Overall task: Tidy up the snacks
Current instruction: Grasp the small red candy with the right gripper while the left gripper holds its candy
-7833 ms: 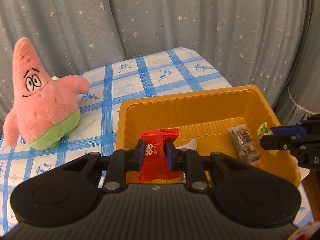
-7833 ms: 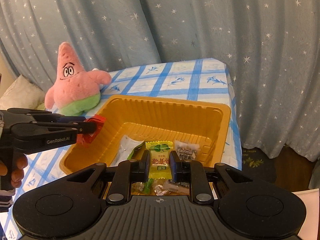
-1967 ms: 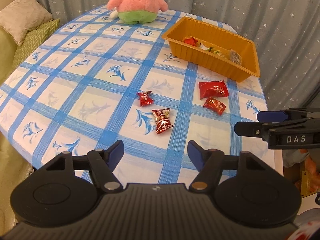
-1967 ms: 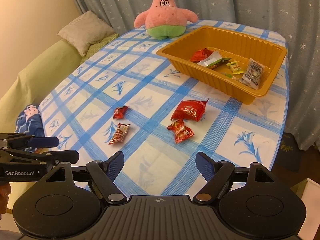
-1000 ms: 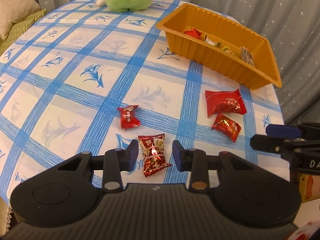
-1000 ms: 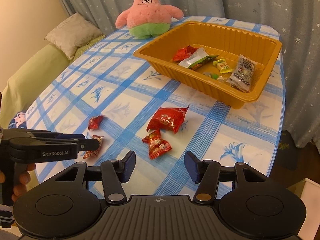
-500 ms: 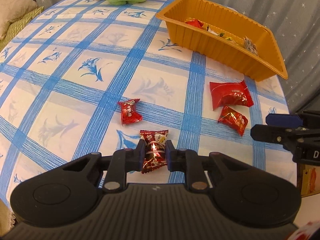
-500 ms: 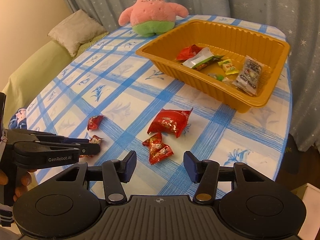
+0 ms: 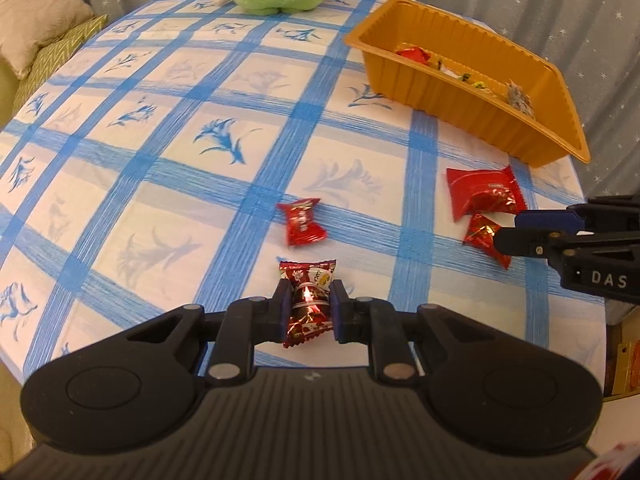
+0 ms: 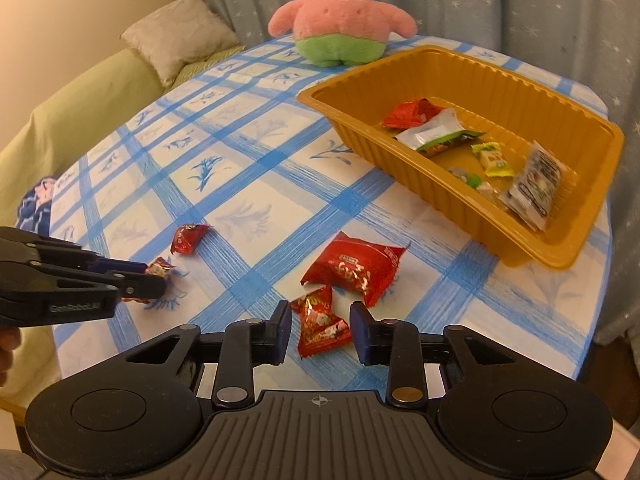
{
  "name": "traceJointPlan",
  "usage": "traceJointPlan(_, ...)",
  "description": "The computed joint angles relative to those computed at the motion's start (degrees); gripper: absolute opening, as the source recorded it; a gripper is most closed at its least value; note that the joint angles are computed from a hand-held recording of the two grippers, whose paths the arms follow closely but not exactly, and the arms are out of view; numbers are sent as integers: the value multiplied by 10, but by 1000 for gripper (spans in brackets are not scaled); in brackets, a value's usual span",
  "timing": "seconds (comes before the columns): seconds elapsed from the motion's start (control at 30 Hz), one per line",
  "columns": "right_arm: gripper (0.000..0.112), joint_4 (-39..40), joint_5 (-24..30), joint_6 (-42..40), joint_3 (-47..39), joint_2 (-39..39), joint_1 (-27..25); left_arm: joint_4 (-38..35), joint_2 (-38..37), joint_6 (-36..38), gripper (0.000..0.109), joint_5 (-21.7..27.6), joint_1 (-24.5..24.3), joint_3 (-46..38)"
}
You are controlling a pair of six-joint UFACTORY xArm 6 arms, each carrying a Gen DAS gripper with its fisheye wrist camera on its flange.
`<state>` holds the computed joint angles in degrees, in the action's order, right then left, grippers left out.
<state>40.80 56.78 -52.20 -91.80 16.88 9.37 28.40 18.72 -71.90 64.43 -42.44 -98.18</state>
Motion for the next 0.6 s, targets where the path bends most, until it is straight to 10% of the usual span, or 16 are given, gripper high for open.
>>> traceJointPlan(0.6, 26, -38, -13, -34, -4, 17, 22, 15, -39, -29, 18, 23, -7, 36)
